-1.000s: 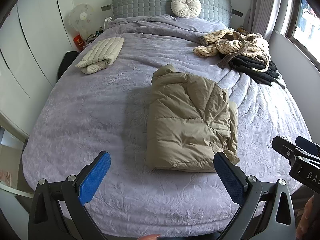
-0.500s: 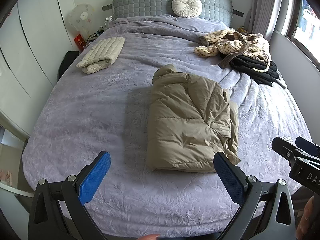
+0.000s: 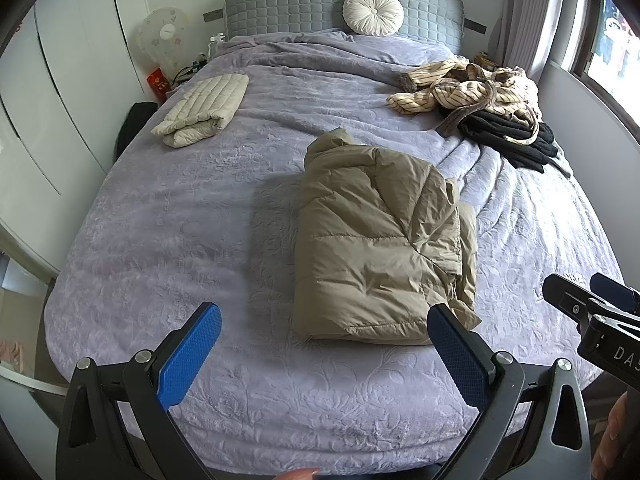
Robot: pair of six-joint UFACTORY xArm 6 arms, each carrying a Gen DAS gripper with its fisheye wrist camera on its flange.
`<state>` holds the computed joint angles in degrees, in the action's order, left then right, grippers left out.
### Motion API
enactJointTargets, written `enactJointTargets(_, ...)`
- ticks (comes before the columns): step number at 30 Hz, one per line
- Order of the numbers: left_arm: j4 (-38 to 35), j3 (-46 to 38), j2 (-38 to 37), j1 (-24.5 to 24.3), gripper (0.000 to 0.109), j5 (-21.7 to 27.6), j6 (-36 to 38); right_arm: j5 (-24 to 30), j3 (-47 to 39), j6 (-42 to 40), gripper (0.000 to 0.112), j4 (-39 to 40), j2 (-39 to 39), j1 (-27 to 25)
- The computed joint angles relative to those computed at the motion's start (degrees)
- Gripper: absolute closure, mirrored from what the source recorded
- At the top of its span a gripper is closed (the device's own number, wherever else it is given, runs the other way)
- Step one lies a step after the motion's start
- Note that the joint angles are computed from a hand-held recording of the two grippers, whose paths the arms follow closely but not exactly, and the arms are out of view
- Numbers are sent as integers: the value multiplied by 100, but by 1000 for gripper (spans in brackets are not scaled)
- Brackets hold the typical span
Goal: Fold large clothes
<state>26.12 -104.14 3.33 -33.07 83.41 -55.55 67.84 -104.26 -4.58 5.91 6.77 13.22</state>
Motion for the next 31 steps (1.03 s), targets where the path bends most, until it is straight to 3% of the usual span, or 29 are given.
enactJointTargets(31, -43, 119, -99, 143, 6, -180, 213, 9, 44, 28, 23, -13, -55, 30)
